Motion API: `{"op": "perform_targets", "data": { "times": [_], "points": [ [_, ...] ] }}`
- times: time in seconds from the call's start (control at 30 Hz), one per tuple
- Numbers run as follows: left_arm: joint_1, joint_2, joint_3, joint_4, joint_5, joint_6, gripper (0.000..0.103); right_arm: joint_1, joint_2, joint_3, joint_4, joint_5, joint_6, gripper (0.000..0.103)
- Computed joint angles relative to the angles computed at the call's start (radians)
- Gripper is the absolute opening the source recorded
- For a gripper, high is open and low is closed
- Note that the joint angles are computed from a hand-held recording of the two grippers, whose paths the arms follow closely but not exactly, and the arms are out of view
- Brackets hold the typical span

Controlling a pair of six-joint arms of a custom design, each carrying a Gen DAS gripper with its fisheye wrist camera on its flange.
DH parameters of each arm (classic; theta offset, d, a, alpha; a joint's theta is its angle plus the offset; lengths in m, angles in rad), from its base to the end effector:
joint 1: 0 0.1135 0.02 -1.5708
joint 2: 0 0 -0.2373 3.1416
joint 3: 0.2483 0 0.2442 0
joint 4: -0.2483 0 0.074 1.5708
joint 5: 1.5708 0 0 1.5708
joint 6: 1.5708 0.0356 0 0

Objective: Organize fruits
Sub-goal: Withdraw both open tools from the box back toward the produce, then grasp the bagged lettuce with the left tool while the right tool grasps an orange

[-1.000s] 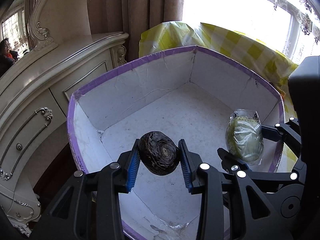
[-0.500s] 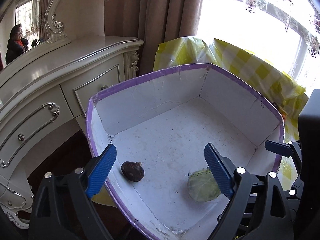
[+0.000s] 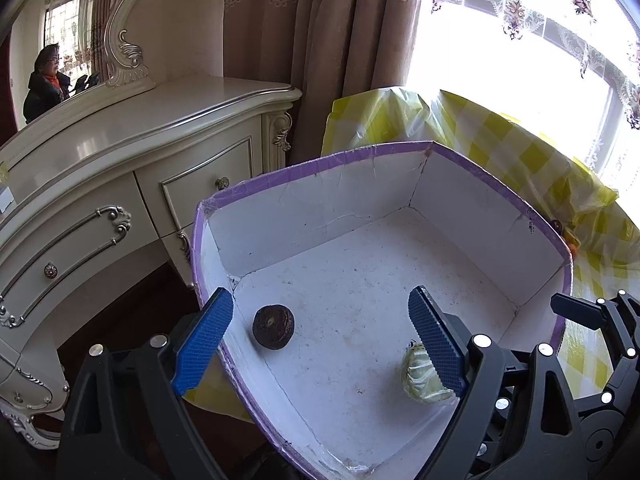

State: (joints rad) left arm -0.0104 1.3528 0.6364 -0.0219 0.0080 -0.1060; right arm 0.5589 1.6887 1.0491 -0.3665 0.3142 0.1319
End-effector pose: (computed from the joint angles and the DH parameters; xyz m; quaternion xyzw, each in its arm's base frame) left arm 0.2677 -0.0031 0.1612 -0.0421 0.9136 -0.0272 0.4034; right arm 0.2868 0.1664 0.1649 -0.1584 0.9363 -0.0482 0.3098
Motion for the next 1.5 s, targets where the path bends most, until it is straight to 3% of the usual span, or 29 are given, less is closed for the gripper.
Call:
{"op": "perform_targets", "data": {
  "times": [0.37,0.63,0.7,0.8,0.83,0.9,0.97,1.07,1.27,1.4,1.5],
  "points": [
    [-0.165,-0.247,-0.102,0.039,-0.151,-0.038,0.087,-0.077,-0.368,-0.283,0.127,0.037,0.045,0.095],
    [-0.455,-0.345,-0.161,0.16,-0.274,-0.016,0.087,-0.323,-0.757,-0.576,0.192,0.016,0.037,0.097],
    [-0.556,-0.302,-0.148,0.204,-0.296,0.001,0.087,-0.438,-0.869,-0.675,0.231,-0.035,0.0,0.099],
    [-0.694,-0.181,-0.115,0.279,-0.269,0.032,0.087,-0.738,-0.972,-0.834,0.347,-0.219,-0.075,0.101],
    [-0.737,-0.119,-0.101,0.319,-0.263,0.039,0.087,-0.856,-0.952,-0.875,0.412,-0.298,-0.097,0.101],
    [-0.805,0.026,-0.064,0.416,-0.226,0.058,0.087,-1.098,-0.764,-0.907,0.591,-0.469,-0.13,0.101],
    [-0.849,0.213,0.03,0.477,-0.183,0.076,0.087,-1.286,-0.512,-0.868,0.729,-0.592,-0.138,0.101],
    [-0.865,0.512,0.287,0.423,-0.175,0.068,0.087,-1.448,-0.224,-0.774,0.85,-0.696,-0.131,0.101],
    [-0.783,1.046,0.997,0.009,-0.199,-0.068,0.084,-1.454,0.051,-0.594,0.893,-0.651,-0.102,0.101],
    [-0.718,1.25,1.341,-0.198,-0.133,-0.138,0.081,-1.394,0.112,-0.492,0.823,-0.621,-0.111,0.101],
    [-0.706,1.386,1.601,-0.358,-0.128,-0.115,0.081,-1.328,0.172,-0.397,0.79,-0.59,-0.116,0.101]
  ]
}}
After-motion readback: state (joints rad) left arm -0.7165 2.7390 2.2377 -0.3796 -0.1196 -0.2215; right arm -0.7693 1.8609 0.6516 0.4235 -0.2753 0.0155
